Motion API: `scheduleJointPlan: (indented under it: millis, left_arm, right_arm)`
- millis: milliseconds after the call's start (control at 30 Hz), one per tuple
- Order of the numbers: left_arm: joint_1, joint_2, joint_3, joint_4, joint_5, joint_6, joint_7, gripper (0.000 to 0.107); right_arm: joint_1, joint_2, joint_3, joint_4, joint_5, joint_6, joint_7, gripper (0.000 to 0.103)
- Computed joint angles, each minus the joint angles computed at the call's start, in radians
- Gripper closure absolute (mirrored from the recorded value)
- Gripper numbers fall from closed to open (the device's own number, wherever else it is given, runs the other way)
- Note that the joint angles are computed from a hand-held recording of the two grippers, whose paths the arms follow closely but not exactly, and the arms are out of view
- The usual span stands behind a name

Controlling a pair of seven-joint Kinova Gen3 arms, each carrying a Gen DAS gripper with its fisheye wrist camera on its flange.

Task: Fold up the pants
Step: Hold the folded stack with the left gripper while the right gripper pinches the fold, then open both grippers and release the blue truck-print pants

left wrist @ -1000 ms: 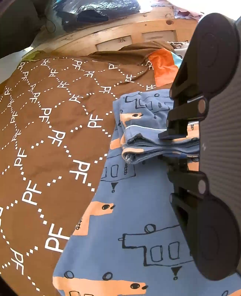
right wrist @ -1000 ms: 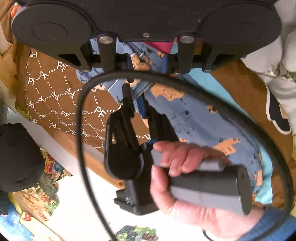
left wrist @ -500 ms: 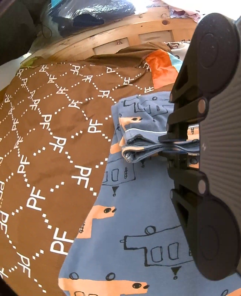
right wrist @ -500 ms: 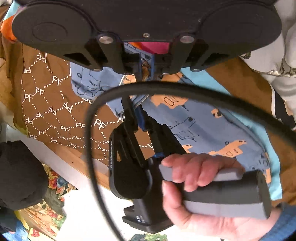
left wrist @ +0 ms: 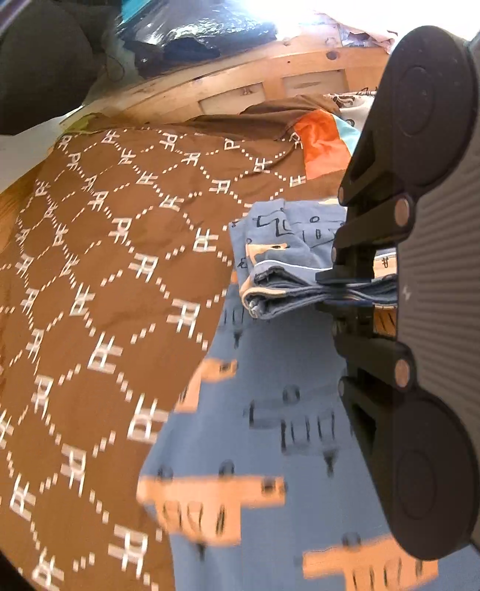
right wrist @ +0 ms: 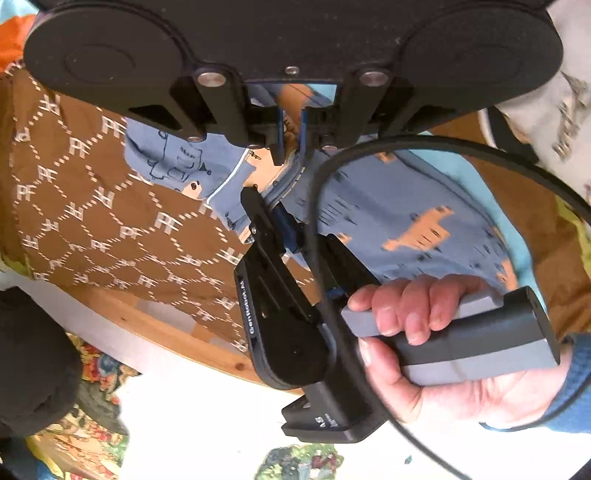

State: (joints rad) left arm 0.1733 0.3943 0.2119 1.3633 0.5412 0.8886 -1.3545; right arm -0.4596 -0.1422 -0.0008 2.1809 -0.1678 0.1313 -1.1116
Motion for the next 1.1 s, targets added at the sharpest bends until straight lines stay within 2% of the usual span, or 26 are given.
scheduleJointPlan:
  millis: [100, 267, 533, 633, 700, 767, 800, 833, 867, 933, 1033, 1100]
  left_arm:
    - [-0.026, -0.034, -0.011, 0.037, 0.002, 0.012, -0.011, 0.099]
    - [-0.070, -0.079, -0.031, 0.097, 0.019, 0.028, -0.047, 0.099]
    - [-0.108, -0.129, -0.062, 0.154, 0.021, 0.061, -0.098, 0.099]
    - [-0.105, -0.120, -0.059, 0.162, -0.018, 0.055, -0.082, 0.095]
    - [-0.156, -0.121, 0.014, 0.183, -0.058, 0.019, -0.041, 0.089]
    - [-0.190, -0.136, 0.063, 0.205, -0.078, -0.012, -0.023, 0.078]
    - [-0.181, -0.148, 0.062, 0.208, -0.106, -0.025, -0.007, 0.064]
    - [-0.153, -0.162, 0.044, 0.206, -0.146, -0.034, 0.021, 0.050]
    - [-0.106, -0.182, 0.008, 0.212, -0.187, -0.052, 0.048, 0.046]
    - [-0.014, -0.217, -0.061, 0.216, -0.268, -0.078, 0.093, 0.038]
    - [0.113, -0.251, -0.116, 0.223, -0.390, -0.141, 0.172, 0.030]
    - [0.133, -0.249, -0.082, 0.222, -0.439, -0.188, 0.187, 0.031]
  right_arm:
    - [-0.118, 0.008, 0.090, -0.025, -0.097, 0.027, 0.084, 0.096]
    - [-0.194, 0.040, 0.128, -0.059, -0.263, 0.056, 0.233, 0.096]
    - [-0.181, 0.072, 0.077, -0.088, -0.434, 0.092, 0.386, 0.096]
    - [-0.114, 0.099, 0.001, -0.101, -0.440, 0.106, 0.392, 0.095]
    - [-0.102, 0.120, 0.002, -0.107, -0.505, 0.132, 0.463, 0.089]
    - [-0.087, 0.109, 0.014, -0.103, -0.565, 0.164, 0.545, 0.074]
    - [-0.106, 0.095, 0.046, -0.093, -0.588, 0.163, 0.585, 0.068]
    - [-0.135, 0.076, 0.093, -0.081, -0.600, 0.162, 0.626, 0.053]
    - [-0.161, 0.058, 0.139, -0.071, -0.604, 0.163, 0.667, 0.038]
    - [-0.186, 0.014, 0.215, -0.036, -0.588, 0.128, 0.748, 0.025]
    - [-0.164, 0.005, 0.308, -0.031, -0.599, 0.103, 0.870, 0.019]
    - [-0.158, 0.049, 0.401, -0.076, -0.653, 0.136, 0.951, 0.019]
